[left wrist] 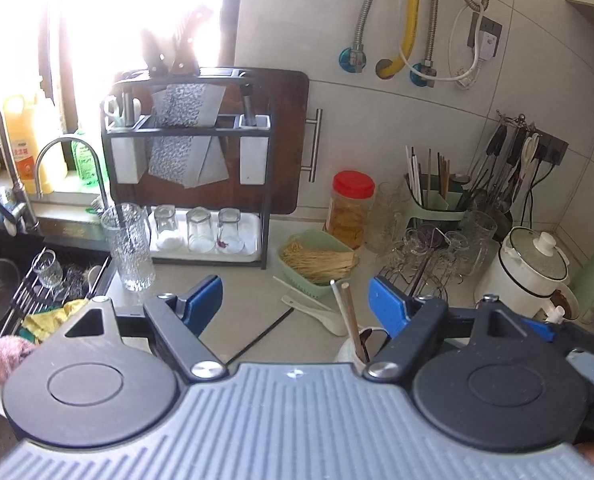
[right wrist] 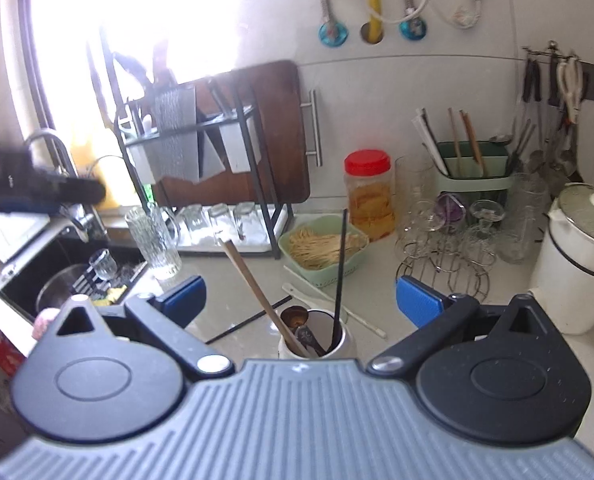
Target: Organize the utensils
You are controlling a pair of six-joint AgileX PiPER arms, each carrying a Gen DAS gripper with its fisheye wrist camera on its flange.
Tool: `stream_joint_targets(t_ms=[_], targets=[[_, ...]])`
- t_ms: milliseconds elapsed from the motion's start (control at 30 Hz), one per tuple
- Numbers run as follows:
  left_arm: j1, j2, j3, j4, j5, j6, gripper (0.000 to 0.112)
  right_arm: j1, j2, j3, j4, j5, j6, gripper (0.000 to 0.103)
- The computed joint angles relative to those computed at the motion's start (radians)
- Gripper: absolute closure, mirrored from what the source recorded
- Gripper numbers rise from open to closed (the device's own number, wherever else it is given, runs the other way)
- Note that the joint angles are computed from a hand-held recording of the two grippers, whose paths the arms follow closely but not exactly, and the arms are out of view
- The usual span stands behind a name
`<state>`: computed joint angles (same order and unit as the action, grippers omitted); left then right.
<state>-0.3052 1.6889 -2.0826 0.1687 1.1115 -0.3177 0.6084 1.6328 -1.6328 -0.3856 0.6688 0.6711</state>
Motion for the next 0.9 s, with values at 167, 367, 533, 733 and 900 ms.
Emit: stream_joint_targets(t_ms=[167,367,533,733,900], targets=[[-0.049,-0.105,0.194,0.069,-0.048,-0.077,0.029,0.015,-0.086,0.076,-0.042,0.027,0.061,0.0],[-0.089,-0.18,0.361,0.094,-0.088,-0.132,0.029,0.04,-0.168,0.174,-0.058,0.035,0.097,0.0],[-0.119,-0.223,0.462,0.119,-0.11,-0.183,0.029,0.062,-0.202,0.229,-0.069,0.032,0.129,0.0],[-0.136,-0.251,0.526,0.119,-0.117,-0.201,0.029,0.079,-0.217,0.27,-0.076,0.026,0.157,0.0],[-0.138,-0.247,0.535,0.119,-0.115,-0.204,0.028,0.093,-0.211,0.279,-0.102,0.033,0.194,0.0]])
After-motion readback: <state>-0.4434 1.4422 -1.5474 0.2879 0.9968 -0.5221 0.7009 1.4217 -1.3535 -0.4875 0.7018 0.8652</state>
